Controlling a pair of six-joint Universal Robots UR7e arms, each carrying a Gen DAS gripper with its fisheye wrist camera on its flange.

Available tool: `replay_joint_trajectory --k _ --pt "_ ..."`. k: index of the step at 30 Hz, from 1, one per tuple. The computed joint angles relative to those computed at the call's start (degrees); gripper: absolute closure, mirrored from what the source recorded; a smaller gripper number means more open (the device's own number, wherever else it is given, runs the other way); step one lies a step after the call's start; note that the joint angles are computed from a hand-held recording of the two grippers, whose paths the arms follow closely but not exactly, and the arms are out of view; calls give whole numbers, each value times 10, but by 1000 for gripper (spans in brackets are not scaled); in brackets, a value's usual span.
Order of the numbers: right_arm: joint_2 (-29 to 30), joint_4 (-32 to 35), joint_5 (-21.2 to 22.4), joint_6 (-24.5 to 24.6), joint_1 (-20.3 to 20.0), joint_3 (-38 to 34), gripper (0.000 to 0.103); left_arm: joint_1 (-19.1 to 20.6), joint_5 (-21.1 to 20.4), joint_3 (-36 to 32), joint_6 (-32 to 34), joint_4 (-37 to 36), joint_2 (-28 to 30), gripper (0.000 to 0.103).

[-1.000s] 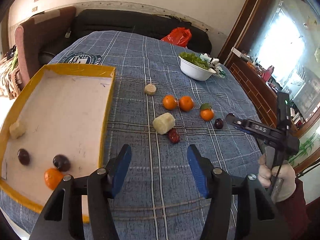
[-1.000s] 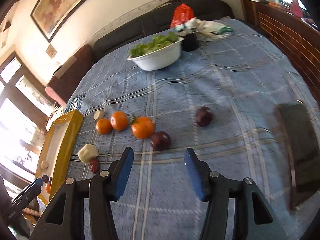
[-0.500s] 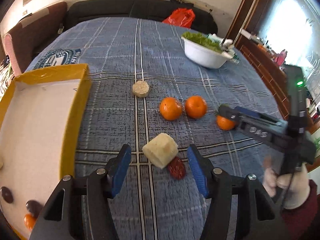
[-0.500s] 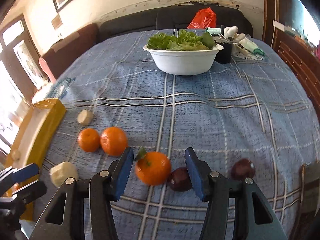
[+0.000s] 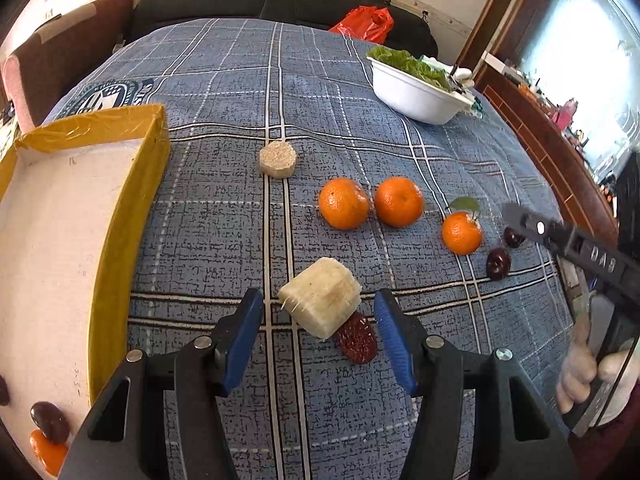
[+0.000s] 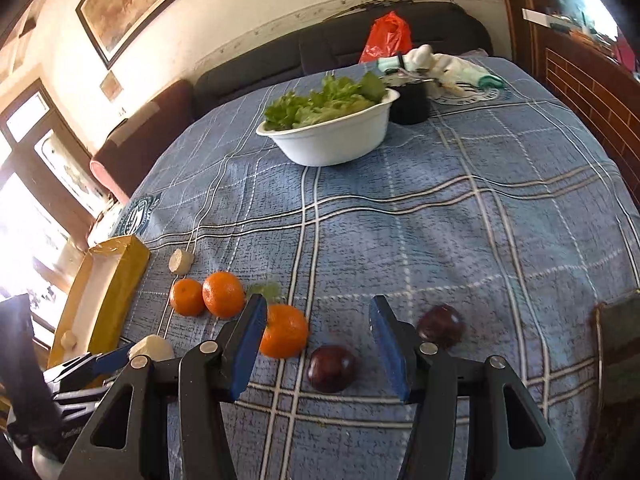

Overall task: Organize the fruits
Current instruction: 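Grasp a dried red date with the left tool while the right tool grasps a dark plum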

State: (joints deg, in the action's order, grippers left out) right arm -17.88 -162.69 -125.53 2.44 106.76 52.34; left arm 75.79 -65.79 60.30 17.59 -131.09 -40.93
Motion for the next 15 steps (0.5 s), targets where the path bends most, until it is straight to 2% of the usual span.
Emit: replay_joint_trajectory --k 3,8,11,13,14,15 --pt "-13 -26 -6 2 -1 35 45 3 -18 16 -8 -14 -18 46" --pt "-14 -29 -5 -1 -2 62 45 4 -23 74 3 -50 -60 46" --pt "4 -41 -29 -24 2 46 46 -1 -15 100 20 -64 -69 53" --pt "8 -50 -23 -29 1 43 46 -3 -11 105 24 -64 -65 56" --pt "10 -59 -24 -33 0 43 47 -4 -10 106 22 -63 -63 57" --pt "12 -68 -28 -36 0 44 53 -6 -3 108 18 -66 -59 58"
